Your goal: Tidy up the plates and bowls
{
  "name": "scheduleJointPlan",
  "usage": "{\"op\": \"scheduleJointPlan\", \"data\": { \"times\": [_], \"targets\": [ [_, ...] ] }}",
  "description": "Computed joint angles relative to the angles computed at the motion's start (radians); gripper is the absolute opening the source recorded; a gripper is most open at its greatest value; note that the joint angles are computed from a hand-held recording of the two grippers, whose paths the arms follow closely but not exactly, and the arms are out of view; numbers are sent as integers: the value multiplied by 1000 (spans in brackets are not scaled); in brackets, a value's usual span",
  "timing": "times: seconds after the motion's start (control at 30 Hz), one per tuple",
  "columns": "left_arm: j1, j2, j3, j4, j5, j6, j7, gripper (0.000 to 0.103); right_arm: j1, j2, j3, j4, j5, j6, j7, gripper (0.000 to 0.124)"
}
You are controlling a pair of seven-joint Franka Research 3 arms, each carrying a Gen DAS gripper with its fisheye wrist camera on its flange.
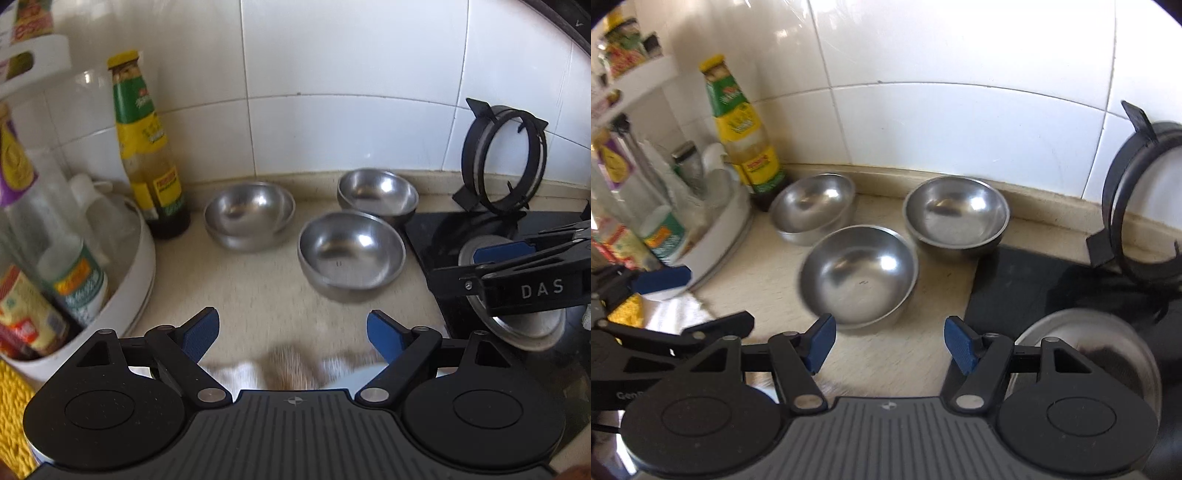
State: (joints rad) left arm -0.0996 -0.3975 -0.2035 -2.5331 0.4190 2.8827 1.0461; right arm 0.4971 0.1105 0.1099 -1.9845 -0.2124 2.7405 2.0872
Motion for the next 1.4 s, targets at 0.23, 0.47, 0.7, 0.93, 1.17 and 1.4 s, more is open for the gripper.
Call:
{"op": "scheduleJointPlan", "data": {
  "times": [0.23, 0.47, 0.7, 0.93, 1.17, 1.4],
  "targets": [
    [50, 175, -50, 149, 116, -14, -99, 89, -24, 143, 1, 143, 146, -70, -112, 47],
    [-29, 336, 24, 267, -50, -59, 70, 64, -35, 256, 7, 260, 299, -136, -252, 34],
    [-35, 417, 30, 323, -213, -83, 227, 44, -42, 289, 13, 287, 403, -151, -328, 30],
    [-36, 409, 25, 318, -238, -95, 269, 38, -38, 248, 22, 248, 447, -164, -373, 29],
    [-43, 336, 27, 266, -205, -95, 242, 38, -27, 207, 26, 219, 454, -191, -395, 30],
    [-58, 291, 34, 228, -236, -115, 264, 39, -26, 201, 31, 215, 477, -235, -403, 30]
  ]
}}
